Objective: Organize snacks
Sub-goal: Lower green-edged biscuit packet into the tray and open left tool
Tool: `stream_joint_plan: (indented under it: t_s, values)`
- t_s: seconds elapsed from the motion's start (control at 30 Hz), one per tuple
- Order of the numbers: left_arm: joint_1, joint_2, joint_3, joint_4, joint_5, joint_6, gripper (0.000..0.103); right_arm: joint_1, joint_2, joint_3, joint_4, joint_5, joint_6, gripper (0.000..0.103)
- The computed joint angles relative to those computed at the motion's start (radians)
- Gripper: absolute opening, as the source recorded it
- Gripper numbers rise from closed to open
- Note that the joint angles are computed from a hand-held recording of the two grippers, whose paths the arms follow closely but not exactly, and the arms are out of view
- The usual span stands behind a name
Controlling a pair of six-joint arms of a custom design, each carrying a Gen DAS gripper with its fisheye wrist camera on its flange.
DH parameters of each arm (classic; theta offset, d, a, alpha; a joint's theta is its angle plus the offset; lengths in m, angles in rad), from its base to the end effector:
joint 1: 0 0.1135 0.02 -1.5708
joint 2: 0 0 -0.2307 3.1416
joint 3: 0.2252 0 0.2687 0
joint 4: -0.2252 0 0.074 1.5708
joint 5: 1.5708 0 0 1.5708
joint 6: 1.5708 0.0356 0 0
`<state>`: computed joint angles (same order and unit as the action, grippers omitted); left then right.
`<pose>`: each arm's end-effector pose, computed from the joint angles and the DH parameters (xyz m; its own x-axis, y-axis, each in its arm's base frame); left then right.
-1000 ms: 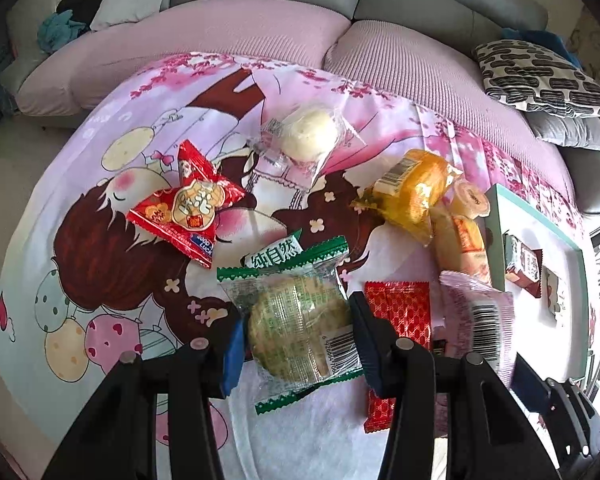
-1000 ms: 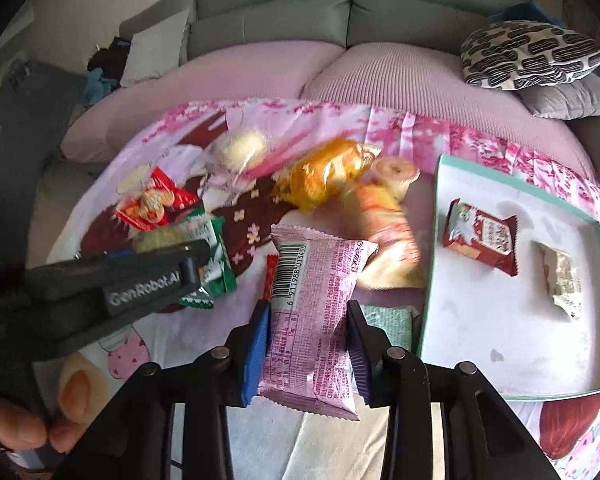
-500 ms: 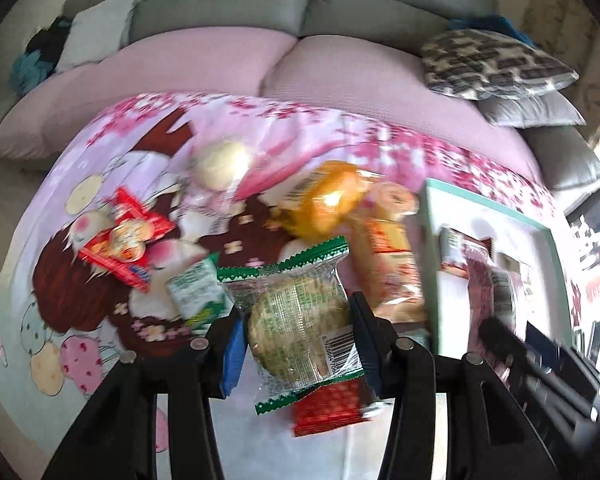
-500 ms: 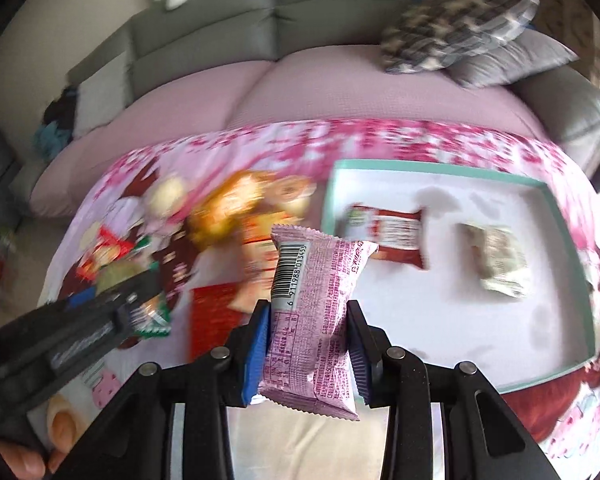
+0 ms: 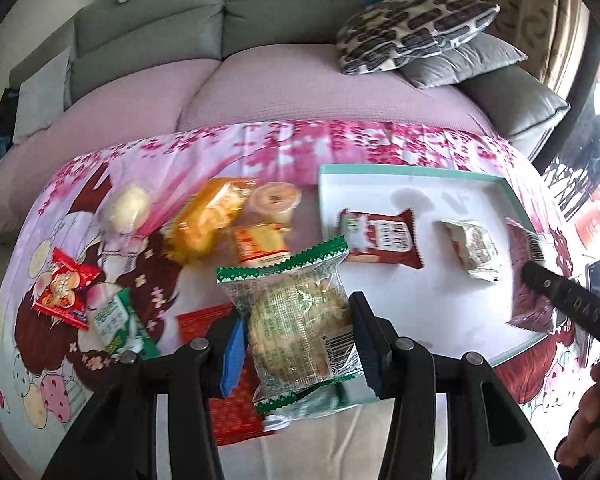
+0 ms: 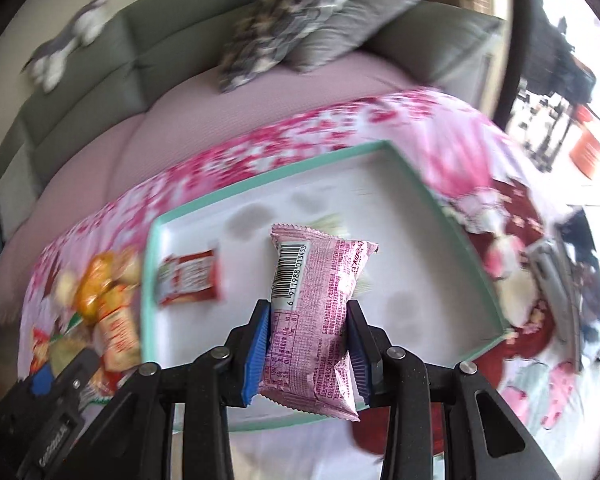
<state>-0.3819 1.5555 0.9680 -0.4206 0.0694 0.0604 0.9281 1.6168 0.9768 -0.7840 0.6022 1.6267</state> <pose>0.3017 -0.1238 0.1563 -0.7589 0.3697 -0.5360 0.4528 0.8912 -0.0263 0.1909 0.2214 0.1334 -0.5759 0.6036 -0.5513 0.6261 0.7593 0.1774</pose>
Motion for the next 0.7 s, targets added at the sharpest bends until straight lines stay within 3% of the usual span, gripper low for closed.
stream_joint_plan:
  t_s: [0.27, 0.7]
  values:
    - [-0.116, 0.013, -0.011, 0.050, -0.015, -0.008, 0.050, -0.038, -0.153, -0.185, 0.006, -0.025, 0.119, 0.039]
    - [-0.177, 0.068, -0.024, 0.163, 0.006, -0.006, 0.050, -0.052, -0.183, -0.245, 0.061, -0.050, 0.122, 0.040]
